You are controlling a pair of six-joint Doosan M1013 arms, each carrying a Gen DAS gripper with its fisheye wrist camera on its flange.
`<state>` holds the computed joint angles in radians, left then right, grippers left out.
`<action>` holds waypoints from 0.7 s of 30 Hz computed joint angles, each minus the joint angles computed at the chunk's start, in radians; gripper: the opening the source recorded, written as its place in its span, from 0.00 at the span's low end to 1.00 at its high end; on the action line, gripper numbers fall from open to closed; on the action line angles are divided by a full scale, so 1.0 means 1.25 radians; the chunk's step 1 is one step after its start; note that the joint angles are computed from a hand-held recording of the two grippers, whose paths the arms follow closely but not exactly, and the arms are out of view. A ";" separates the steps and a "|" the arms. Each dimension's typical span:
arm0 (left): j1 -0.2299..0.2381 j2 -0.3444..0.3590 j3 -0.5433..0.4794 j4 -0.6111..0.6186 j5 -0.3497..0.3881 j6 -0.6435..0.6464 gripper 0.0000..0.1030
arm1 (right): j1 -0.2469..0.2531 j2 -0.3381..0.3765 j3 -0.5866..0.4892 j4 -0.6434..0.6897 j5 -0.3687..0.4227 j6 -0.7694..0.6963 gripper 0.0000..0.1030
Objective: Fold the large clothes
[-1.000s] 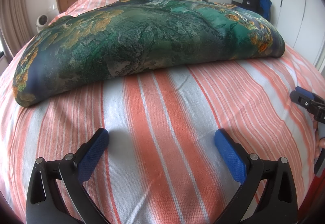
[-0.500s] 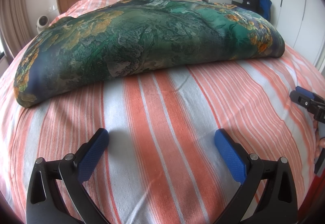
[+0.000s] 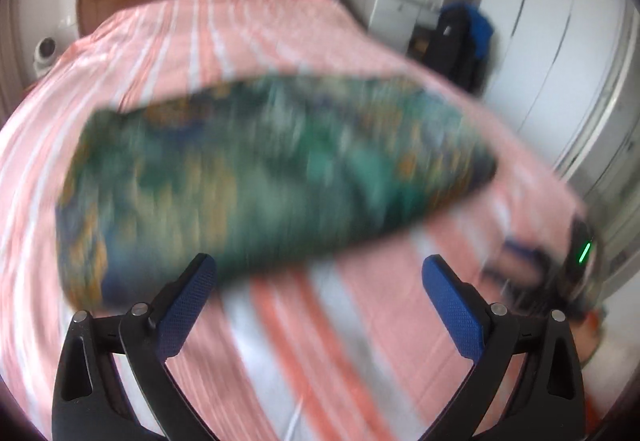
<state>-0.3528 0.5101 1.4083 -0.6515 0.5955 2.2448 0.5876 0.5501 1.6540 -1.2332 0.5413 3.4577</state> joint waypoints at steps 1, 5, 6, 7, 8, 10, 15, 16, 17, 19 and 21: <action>0.001 0.013 -0.031 -0.006 0.020 -0.003 0.99 | 0.000 0.000 0.000 0.004 0.000 -0.004 0.96; -0.021 0.090 -0.179 0.090 0.057 -0.103 0.99 | -0.001 0.000 -0.002 0.009 0.001 -0.011 0.96; -0.030 0.119 -0.226 0.114 0.085 -0.123 0.99 | -0.001 0.000 -0.002 0.009 0.001 -0.012 0.96; -0.037 0.138 -0.253 0.135 0.101 -0.141 0.99 | 0.000 0.000 -0.002 0.010 0.002 -0.012 0.96; -0.046 0.159 -0.279 0.164 0.113 -0.161 0.99 | 0.000 0.000 -0.002 0.010 0.001 -0.012 0.96; -0.060 0.207 -0.334 0.219 0.178 -0.191 0.99 | -0.001 0.000 -0.002 0.009 0.000 -0.012 0.96; -0.097 0.243 -0.361 0.387 0.214 -0.214 0.99 | -0.001 -0.002 0.000 0.012 -0.005 -0.013 0.97; -0.096 0.237 -0.359 0.379 0.213 -0.209 0.99 | -0.001 -0.002 0.001 0.013 -0.007 -0.013 0.97; -0.091 0.228 -0.355 0.341 0.214 -0.185 0.99 | -0.001 -0.003 0.001 0.016 -0.007 -0.016 0.97; -0.081 0.199 -0.326 0.266 0.174 -0.141 0.99 | -0.002 -0.005 -0.002 0.032 -0.006 -0.035 0.96; -0.075 0.183 -0.308 0.238 0.144 -0.139 0.99 | -0.003 -0.013 0.001 0.045 -0.010 -0.036 0.96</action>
<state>-0.4470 0.7386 1.0233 -0.3541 0.7750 2.0712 0.5842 0.5336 1.6551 -1.1765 0.5287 3.4127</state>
